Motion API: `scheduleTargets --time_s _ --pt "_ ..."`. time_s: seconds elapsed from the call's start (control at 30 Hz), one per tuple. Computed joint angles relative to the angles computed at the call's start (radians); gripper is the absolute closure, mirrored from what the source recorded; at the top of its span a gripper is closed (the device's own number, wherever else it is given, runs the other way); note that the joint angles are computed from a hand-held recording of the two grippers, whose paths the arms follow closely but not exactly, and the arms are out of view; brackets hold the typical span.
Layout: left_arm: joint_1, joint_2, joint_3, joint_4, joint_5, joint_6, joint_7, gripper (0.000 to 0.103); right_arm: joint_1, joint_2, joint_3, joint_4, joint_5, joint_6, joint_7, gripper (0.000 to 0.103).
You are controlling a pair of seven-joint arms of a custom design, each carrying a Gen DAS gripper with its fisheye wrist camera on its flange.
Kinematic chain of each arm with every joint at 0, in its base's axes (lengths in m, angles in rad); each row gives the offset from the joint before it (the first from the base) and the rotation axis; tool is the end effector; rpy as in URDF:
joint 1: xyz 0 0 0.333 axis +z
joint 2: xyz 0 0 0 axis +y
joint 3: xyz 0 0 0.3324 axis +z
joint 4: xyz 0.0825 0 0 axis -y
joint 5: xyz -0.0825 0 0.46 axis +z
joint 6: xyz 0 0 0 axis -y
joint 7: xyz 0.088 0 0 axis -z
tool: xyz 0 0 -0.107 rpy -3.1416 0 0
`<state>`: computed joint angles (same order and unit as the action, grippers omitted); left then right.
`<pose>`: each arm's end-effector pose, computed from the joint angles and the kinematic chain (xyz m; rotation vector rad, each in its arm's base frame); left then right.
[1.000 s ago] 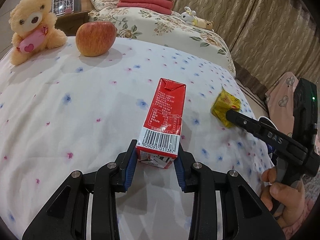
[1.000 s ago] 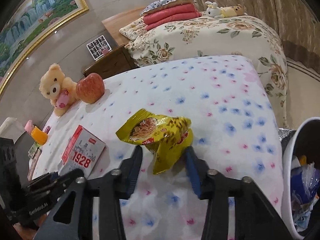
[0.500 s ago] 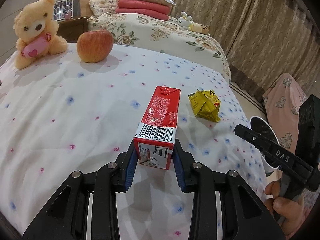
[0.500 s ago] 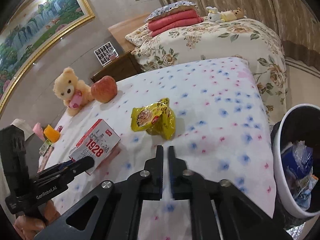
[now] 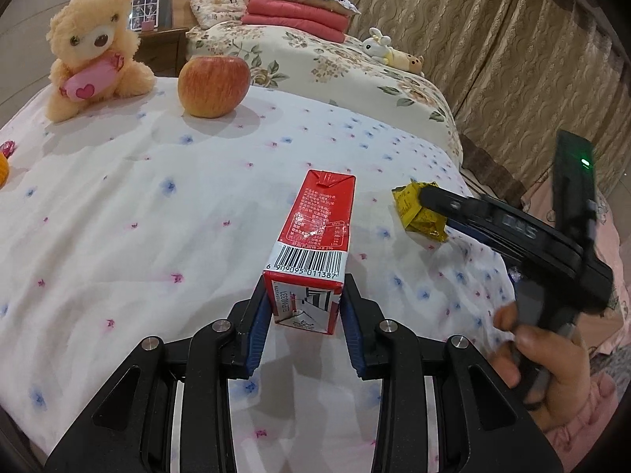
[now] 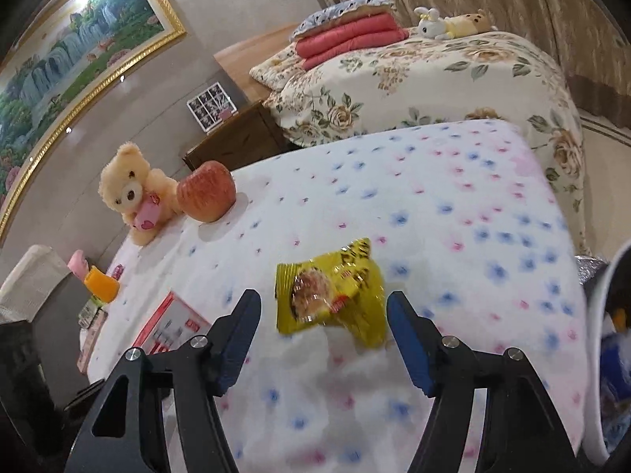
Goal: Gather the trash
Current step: 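Close the right gripper on the yellow chip bag and lift it, then carry the juice box and chip bag over the bin with both grippers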
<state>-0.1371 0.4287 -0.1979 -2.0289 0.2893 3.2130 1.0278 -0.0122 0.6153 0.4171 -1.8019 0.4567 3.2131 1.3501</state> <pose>0.6577 -0.2491 0.2842 -1.8624 1.9355 -1.0080 0.7266 0.2227 0.2717 -1.6198 1.6493 -0.2783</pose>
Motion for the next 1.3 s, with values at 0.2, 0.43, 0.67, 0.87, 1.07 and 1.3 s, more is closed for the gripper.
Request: scheduleTargets --time_s 0.2,0.43,0.67,0.87,1.07,1.3 --pt "0.038 0.008 -0.033 0.005 -0.006 -0.003 0.007 0.071 0.079 0.006 -0.091 0.020 0.013 -0.034 0.032 0.066" --pt "0.050 0.014 -0.053 0.011 -0.010 -0.007 0.016 0.071 -0.049 -0.042 0.040 -0.085 0.008 0.038 -0.002 0.071" --pt "0.054 0.009 -0.090 0.012 -0.003 -0.005 0.041 0.071 -0.209 -0.112 0.179 -0.229 -0.070 0.112 0.050 0.071" --pt "0.054 0.012 -0.126 0.021 0.000 -0.013 0.070 0.071 -0.304 -0.166 0.241 -0.324 -0.151 0.142 0.133 0.071" --pt "0.059 0.026 -0.174 0.035 -0.007 -0.031 0.112 0.071 -0.381 -0.213 0.278 -0.414 -0.227 0.191 0.236 0.071" --pt "0.051 0.039 -0.210 0.055 -0.016 -0.045 0.170 0.071 -0.437 -0.273 0.279 -0.503 -0.307 0.238 0.366 0.071"
